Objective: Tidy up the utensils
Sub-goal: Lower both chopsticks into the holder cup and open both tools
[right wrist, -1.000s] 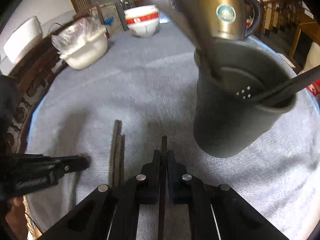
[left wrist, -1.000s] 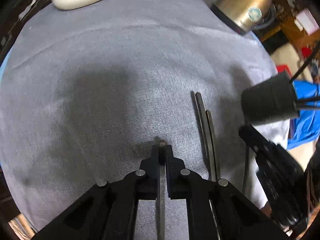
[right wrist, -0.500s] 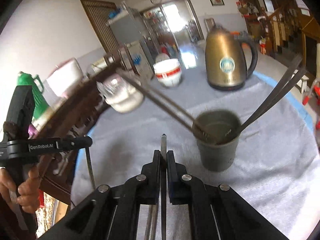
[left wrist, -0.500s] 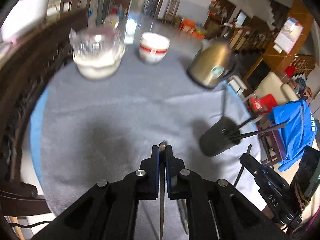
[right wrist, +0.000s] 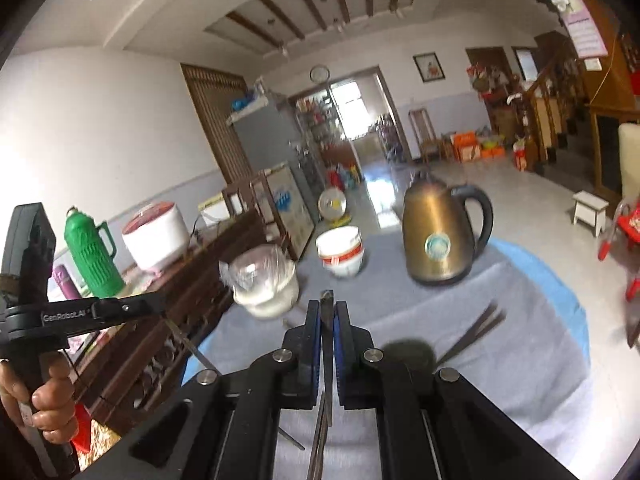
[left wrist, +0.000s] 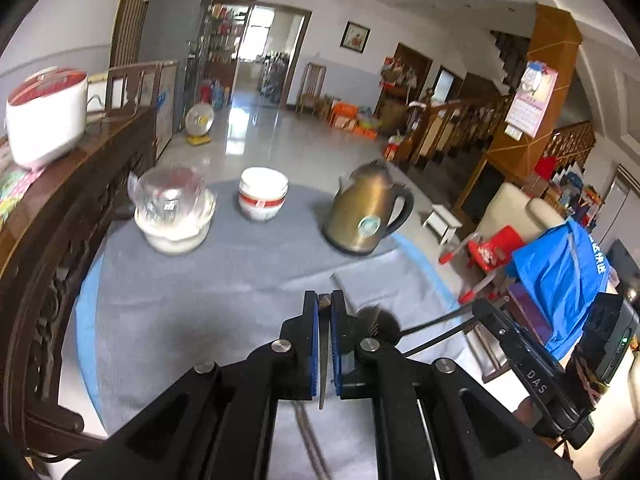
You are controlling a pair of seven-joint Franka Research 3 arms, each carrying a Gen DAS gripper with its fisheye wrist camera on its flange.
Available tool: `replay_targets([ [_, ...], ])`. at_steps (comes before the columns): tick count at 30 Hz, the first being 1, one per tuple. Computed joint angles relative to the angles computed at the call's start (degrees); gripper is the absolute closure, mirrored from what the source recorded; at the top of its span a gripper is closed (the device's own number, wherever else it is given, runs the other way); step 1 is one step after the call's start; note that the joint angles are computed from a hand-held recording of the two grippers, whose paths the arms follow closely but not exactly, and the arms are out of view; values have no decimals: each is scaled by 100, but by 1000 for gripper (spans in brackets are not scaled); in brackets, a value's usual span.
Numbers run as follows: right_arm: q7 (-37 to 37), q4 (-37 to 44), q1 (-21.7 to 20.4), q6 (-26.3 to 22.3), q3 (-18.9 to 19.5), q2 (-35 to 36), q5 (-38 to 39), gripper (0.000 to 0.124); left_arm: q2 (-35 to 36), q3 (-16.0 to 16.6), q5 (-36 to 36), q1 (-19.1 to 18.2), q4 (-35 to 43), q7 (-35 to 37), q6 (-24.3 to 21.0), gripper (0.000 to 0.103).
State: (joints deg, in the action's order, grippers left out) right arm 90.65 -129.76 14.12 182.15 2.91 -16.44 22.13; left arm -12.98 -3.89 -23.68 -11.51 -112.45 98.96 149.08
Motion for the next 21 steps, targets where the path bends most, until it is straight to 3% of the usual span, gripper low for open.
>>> replay_targets([
  [3,335,237,-651,20,448,94,-362,117,53,-55,-23,-43,203,-50,57,97],
  [6,625,364,-1016,76,664,131,-623,117,122,-131,-4,-92,397,-149,166,97],
  [10,1255,430,-2008,290,1370,106,-1155,117,241,-264,117,-147,603,-366,387,97],
  [13,1739,504,-3069,434,2197,99,-1479,117,423,-358,226,-196,804,-534,538,97],
  [17,2103,598,-4123,549,3007,120,-1699,118,762,-594,959,-122,1069,-1193,860,97],
  [19,2221,657,-4240,489,3062,221,-1795,118,927,-670,1310,-97,1163,-1528,951,97],
  [21,2070,618,-3569,468,2429,334,-1664,118,1075,-724,1611,-84,1245,-1801,966,97],
])
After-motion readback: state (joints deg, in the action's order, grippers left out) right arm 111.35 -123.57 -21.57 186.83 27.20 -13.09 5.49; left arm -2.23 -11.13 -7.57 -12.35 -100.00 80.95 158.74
